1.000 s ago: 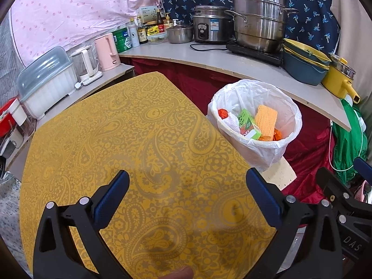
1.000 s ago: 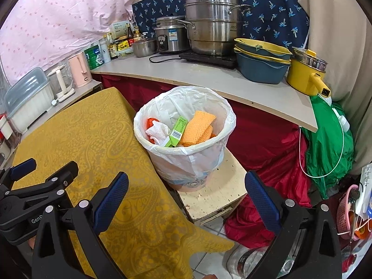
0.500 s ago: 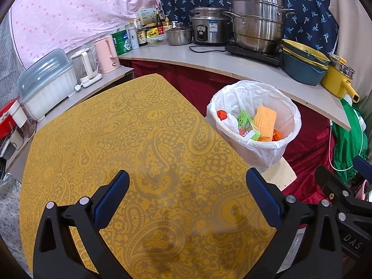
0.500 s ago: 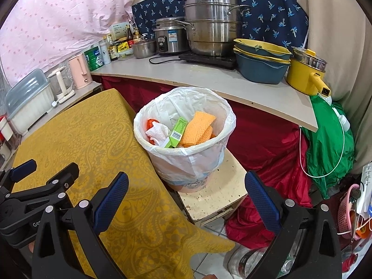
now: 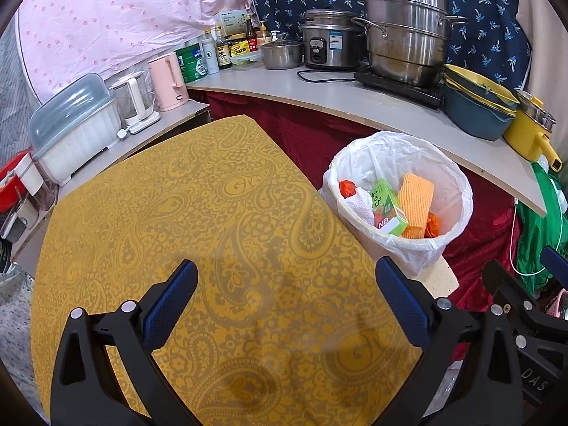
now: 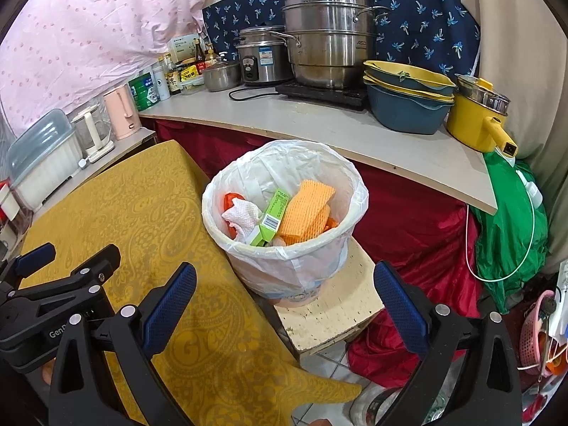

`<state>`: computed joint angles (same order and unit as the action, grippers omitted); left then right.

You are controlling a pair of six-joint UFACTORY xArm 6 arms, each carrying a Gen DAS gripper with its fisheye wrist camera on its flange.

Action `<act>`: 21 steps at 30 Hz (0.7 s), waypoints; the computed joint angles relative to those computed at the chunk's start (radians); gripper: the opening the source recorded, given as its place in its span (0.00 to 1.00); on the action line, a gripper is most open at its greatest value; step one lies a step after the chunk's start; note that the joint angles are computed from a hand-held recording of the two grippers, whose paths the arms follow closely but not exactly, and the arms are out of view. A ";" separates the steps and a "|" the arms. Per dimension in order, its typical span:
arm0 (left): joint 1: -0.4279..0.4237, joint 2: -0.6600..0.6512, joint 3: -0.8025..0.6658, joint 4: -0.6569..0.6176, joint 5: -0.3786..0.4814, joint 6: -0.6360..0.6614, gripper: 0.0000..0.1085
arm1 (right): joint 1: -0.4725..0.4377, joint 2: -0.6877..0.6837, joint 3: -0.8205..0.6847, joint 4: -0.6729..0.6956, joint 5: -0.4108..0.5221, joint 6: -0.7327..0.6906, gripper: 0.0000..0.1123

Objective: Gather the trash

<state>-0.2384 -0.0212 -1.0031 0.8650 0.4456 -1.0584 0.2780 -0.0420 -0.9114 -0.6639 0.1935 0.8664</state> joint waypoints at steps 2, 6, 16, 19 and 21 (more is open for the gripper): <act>-0.002 0.016 -0.018 0.009 0.010 -0.003 0.88 | -0.001 0.018 -0.015 0.019 -0.002 -0.019 0.86; 0.002 0.042 -0.042 -0.020 0.013 0.023 0.88 | -0.004 0.044 -0.036 0.043 -0.005 -0.042 0.86; 0.011 0.068 -0.062 -0.029 0.016 0.037 0.88 | 0.002 0.083 -0.064 0.074 -0.013 -0.056 0.86; 0.014 0.072 -0.065 -0.032 0.011 0.040 0.88 | 0.001 0.085 -0.066 0.068 -0.015 -0.050 0.86; 0.016 0.073 -0.067 -0.029 0.006 0.038 0.88 | 0.001 0.090 -0.072 0.066 -0.016 -0.047 0.86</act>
